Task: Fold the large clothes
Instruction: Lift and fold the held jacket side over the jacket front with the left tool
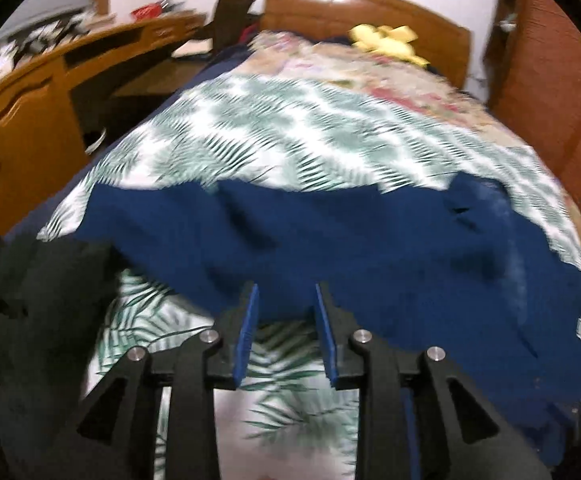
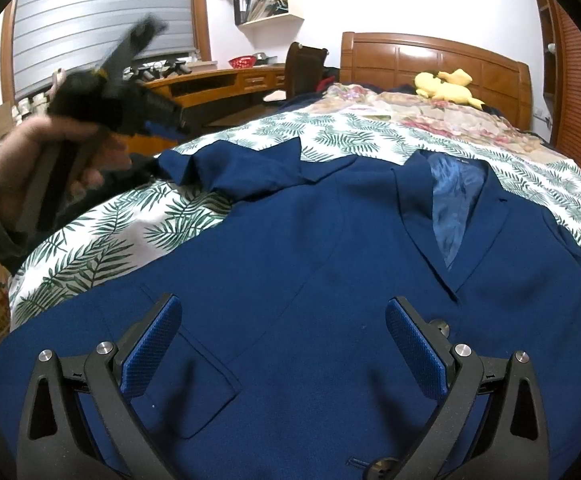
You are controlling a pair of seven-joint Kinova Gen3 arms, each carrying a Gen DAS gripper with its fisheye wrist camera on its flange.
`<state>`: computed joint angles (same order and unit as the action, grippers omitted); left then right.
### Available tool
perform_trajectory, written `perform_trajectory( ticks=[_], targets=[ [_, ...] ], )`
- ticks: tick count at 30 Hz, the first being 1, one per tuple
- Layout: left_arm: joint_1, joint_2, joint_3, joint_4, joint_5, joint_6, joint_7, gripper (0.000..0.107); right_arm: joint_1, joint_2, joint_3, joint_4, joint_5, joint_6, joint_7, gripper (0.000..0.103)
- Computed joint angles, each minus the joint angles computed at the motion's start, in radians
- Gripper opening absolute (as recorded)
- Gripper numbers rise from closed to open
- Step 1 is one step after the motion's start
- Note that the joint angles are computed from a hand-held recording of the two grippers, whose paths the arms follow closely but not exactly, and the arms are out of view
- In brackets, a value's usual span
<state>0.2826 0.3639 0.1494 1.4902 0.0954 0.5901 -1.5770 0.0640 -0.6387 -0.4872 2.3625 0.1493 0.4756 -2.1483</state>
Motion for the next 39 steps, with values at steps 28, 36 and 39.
perform_trajectory(
  ticks=[28, 36, 39],
  targets=[
    [0.108, 0.072, -0.116, 0.002, -0.193, -0.164, 0.157, 0.0, -0.023, 0.015, 0.025, -0.007, -0.007, 0.024, 0.002, 0.103],
    [0.06, -0.044, 0.055, 0.027, -0.101, -0.177, -0.031, 0.0, -0.023, -0.16, 0.055, -0.03, -0.035, 0.261, -0.009, 0.103],
    [0.109, -0.104, 0.055, 0.058, -0.101, -0.19, -0.049, 0.0, -0.016, -0.214, 0.073, -0.042, -0.034, 0.332, 0.009, 0.103]
  ],
)
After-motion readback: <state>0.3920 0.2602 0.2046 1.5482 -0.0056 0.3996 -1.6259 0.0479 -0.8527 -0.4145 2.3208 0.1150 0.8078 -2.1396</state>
